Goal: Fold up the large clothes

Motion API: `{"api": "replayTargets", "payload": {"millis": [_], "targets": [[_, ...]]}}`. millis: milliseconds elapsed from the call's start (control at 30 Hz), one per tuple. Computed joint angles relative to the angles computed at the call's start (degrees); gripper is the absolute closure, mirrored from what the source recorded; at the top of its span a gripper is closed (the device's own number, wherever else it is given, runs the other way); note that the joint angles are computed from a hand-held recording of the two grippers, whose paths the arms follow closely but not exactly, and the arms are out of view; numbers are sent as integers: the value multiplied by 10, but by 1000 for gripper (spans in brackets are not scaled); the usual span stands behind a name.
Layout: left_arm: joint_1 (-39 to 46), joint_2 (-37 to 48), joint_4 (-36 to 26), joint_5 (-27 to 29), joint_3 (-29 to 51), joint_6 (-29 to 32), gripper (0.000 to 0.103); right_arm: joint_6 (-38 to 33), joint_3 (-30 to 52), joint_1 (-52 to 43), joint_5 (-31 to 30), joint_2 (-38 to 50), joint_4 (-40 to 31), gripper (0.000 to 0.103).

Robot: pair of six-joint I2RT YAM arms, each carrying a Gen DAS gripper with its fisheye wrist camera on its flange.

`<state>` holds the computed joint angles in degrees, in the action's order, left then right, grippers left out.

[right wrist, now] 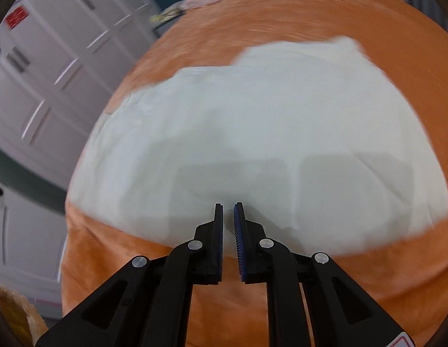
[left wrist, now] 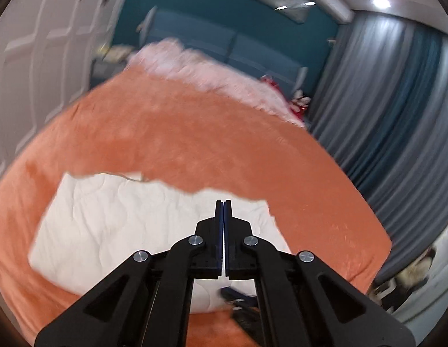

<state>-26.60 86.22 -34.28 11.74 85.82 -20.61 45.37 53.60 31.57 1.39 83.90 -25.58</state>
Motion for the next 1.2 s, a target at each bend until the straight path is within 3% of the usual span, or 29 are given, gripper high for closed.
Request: {"api": "replayTargets", "payload": {"millis": [67,167,200,233,400,600,700,767,833,933,1067,1200], "targets": [[22,3,-12,-11,-23,-26,102,2,-24,5,4,-20,8,91],[77,4,-15,-22,-79,-51,97,-21,14,31,29,17,-2,91],[109,7,-17,-22,-107,-67,81,-31,20,33,32,25,-1,91],[131,8,-12,-15,-127,-78,57,-37,35,42,38,39,-2,91],[275,35,44,42,-213,-121,26,-58,97,59,39,100,-2,90],[340,129,97,136,-209,-165,15,-85,173,68,49,175,-21,90],[330,150,125,132,-198,-147,12,-84,199,68,46,209,-26,90],[327,157,137,164,-195,-141,18,-79,204,62,37,223,-21,91],[317,159,135,178,-191,-140,51,-76,202,56,29,229,-13,92],[293,125,118,157,-178,-112,79,-78,200,53,31,236,-4,94],[236,62,82,132,-134,-67,86,-66,184,57,31,222,4,95],[127,31,35,71,-51,-13,87,-46,111,52,18,135,22,94]]}}
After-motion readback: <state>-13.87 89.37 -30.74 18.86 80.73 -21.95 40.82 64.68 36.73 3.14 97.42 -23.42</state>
